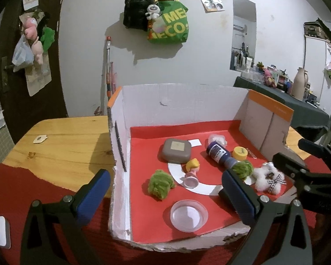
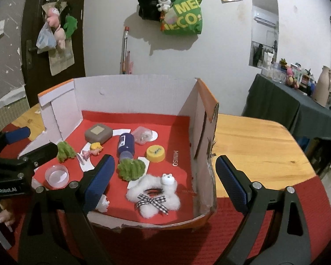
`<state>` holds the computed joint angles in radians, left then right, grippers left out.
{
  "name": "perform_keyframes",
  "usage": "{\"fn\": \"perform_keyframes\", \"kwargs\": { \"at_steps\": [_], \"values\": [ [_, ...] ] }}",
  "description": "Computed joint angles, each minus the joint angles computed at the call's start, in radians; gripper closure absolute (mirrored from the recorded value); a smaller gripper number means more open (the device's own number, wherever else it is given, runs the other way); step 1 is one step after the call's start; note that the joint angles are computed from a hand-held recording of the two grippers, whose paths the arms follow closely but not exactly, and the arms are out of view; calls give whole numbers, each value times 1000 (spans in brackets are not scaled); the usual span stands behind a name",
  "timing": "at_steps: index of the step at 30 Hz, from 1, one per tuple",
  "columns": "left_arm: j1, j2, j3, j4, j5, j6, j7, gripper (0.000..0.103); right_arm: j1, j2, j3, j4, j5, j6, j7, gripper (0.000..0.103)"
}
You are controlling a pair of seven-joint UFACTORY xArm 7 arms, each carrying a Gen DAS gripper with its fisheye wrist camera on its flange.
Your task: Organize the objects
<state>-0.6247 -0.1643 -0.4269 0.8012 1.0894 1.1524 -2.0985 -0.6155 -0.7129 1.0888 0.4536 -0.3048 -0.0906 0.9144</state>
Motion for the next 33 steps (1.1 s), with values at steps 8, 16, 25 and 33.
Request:
{"fn": "perform_keyframes", "kwargs": {
  "at_steps": [8, 16, 25, 33],
  "values": [
    [-8, 6, 6, 4, -5, -4, 4, 0, -11, 22, 3, 7, -4, 3, -2, 9],
    [-5, 4, 2, 4, -14, -3, 4, 0, -16, 43, -2, 7, 2, -6, -13, 9],
    [-3, 4, 1, 4, -11, 1, 6, 0, -31, 39, 11, 6, 7, -16, -26, 9],
    [-4, 6, 1, 4, -6, 4, 3, 0, -36, 38, 18, 8, 15, -17, -28, 9]
  ]
}}
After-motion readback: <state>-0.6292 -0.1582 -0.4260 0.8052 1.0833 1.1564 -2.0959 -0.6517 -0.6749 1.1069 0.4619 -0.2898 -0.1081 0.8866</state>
